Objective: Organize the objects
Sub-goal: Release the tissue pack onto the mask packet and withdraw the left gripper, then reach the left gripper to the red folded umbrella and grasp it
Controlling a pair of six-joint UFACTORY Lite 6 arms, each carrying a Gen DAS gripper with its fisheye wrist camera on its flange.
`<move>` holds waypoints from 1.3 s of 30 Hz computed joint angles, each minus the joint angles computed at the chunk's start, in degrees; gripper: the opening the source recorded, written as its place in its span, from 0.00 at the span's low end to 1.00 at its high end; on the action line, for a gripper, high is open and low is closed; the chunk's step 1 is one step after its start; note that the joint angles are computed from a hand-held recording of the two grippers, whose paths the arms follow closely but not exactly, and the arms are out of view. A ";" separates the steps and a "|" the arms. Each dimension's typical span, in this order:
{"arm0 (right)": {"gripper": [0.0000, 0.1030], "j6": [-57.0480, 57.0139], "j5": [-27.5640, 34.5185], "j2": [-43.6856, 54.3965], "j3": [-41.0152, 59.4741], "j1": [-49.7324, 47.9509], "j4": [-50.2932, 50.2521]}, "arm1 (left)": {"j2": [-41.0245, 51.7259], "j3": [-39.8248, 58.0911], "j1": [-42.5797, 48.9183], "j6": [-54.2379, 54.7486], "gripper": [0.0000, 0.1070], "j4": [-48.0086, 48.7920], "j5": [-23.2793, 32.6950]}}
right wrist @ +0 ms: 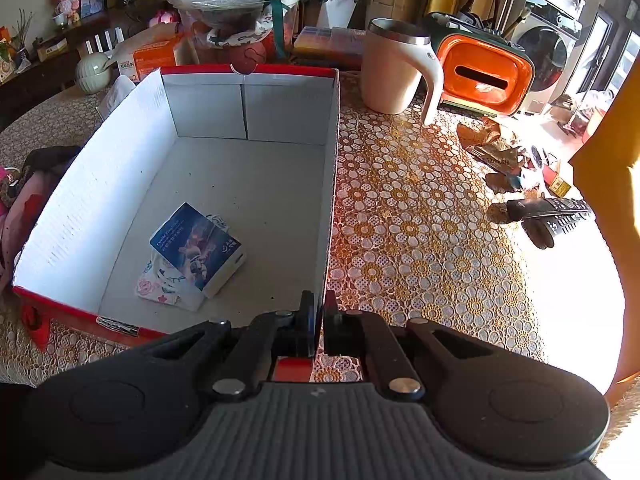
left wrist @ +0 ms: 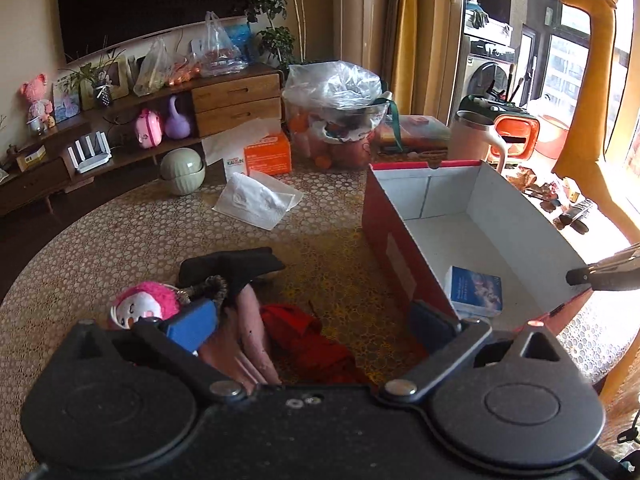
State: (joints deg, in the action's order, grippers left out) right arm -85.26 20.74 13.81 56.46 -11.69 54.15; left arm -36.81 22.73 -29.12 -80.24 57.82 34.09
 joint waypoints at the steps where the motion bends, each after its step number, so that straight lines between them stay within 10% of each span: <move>1: 0.04 0.24 -0.34 -0.14 -0.19 0.17 -0.20 | -1.81 -1.90 0.15 -0.92 0.95 0.55 0.75; 10: 0.04 4.23 -2.27 -1.04 -0.96 1.65 -3.30 | -5.51 -12.96 -0.93 -13.33 0.95 5.37 -1.26; 29: 0.04 7.42 -3.35 -1.06 -0.87 2.70 -6.40 | 31.34 -1.05 12.19 -74.16 0.78 58.58 -18.72; 39: 0.04 7.45 -3.29 -1.04 -0.87 2.69 -6.46 | 44.95 8.13 11.75 -69.13 0.73 52.74 -16.84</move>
